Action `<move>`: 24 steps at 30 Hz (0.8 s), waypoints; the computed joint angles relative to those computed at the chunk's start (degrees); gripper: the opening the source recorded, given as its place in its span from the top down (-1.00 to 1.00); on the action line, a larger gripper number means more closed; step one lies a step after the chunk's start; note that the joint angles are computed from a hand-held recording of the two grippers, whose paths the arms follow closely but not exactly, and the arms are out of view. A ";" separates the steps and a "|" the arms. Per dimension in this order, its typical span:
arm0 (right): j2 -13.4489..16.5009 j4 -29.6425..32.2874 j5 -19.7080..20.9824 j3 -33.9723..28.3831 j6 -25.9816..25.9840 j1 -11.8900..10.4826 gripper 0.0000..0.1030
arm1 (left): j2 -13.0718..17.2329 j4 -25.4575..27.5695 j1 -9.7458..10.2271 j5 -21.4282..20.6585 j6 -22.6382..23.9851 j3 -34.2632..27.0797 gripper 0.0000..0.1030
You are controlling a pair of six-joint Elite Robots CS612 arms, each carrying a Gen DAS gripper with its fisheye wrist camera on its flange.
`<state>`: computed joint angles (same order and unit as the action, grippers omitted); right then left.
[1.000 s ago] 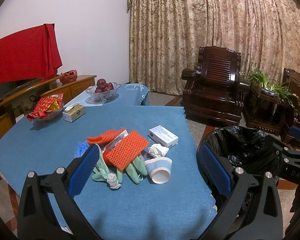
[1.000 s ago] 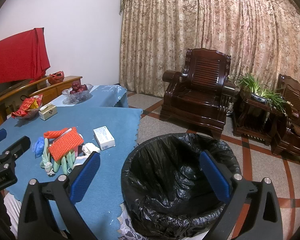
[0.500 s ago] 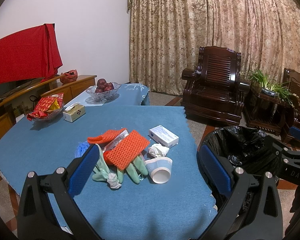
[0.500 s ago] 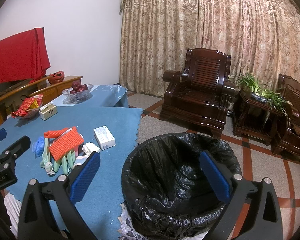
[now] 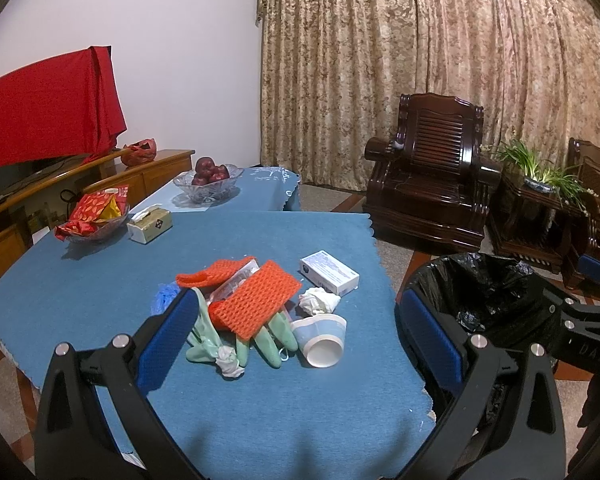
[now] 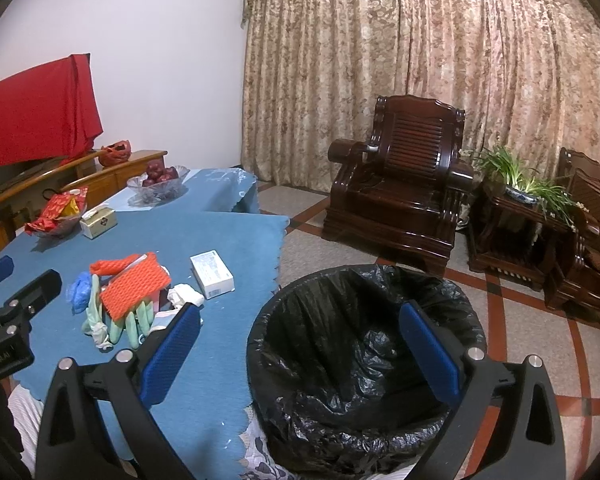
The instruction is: Collect trash
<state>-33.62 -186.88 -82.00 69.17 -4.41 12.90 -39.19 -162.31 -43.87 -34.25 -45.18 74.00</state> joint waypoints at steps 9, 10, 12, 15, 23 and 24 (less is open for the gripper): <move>1.28 0.70 0.91 -1.62 0.04 1.16 -0.89 | -1.22 -0.32 0.82 0.51 -1.34 2.74 -0.90; 1.36 0.89 1.12 -1.86 -0.07 1.19 -0.89 | -1.46 0.21 1.10 0.59 -2.20 3.13 -0.90; 1.94 1.41 2.01 -2.73 -0.40 1.58 -0.89 | -1.74 1.37 1.59 1.01 -4.17 3.89 -0.90; 2.96 2.86 3.44 -4.46 -0.90 2.21 -0.89 | -2.43 3.96 2.14 2.20 -7.54 5.45 -0.90; 6.90 8.18 8.06 -10.82 -1.81 4.13 -0.84 | -4.60 10.54 4.05 1.93 -15.61 10.07 -0.90; 7.24 8.64 8.25 -11.39 -1.92 4.28 -0.82 | -4.70 11.37 4.27 1.79 -16.58 10.43 -0.90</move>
